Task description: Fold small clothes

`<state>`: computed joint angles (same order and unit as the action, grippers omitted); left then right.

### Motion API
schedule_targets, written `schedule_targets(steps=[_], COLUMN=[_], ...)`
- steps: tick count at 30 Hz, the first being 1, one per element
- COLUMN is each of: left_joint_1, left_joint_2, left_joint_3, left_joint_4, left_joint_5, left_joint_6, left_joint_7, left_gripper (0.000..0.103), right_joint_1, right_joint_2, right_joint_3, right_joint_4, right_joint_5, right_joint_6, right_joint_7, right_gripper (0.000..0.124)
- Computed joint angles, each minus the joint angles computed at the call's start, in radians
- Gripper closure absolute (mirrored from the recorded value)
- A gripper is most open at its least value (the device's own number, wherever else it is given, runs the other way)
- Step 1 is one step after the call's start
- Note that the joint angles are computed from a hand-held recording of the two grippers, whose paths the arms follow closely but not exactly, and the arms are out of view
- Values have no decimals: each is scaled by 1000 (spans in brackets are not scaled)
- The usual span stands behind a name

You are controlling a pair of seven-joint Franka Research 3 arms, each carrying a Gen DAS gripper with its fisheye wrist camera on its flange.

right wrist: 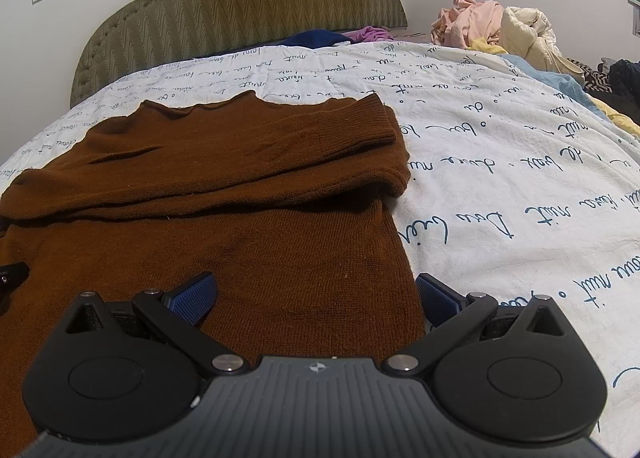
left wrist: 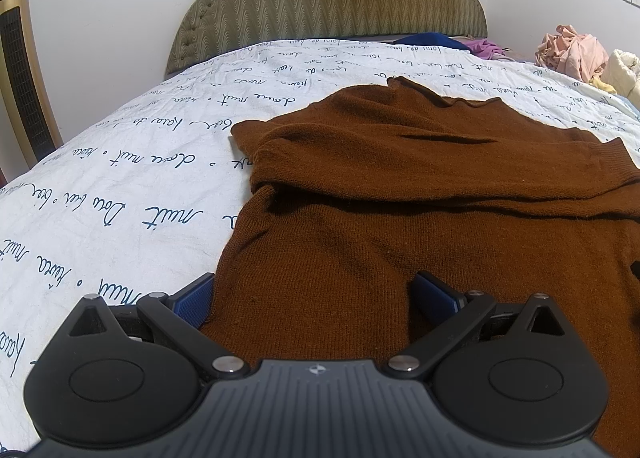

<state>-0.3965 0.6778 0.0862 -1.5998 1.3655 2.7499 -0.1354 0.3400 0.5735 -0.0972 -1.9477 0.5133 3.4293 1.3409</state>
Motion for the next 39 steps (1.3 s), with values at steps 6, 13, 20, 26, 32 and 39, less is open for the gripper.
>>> schedule_targets(steps=[6,13,20,26,32,39], left_joint_1=[-1,0,-4,42,40,22], left_joint_2=[0,-1,-69,-120,-136,-124], left_joint_3=[1,0,7,-56,-68,-62], left_joint_4=[0,-1,-82,-147,-177,-170], left_joint_5=[0,-2,97,48,16,37], left_joint_6=[0,1,39,42,28,1], left_joint_7=[0,6,-96,-50,-16,-37], left_gripper=[0,0,0,0,0,0], right_joint_1=[-29,-59,-247,-256,-176,-85], right_joint_2=[0,-9,-87,-144,-155,-146], right_joint_3=[30,57,237,239,168,97], right_joint_4=[-1,-9,-126,-214,-242,-231], right_joint_5=[-14,-43,-191,-254,-227,-124], right_joint_6=[9,3,45,64,80,78], right_joint_7=[8,15,79,121,113,42], right_gripper=[21,21,21,21,21,21])
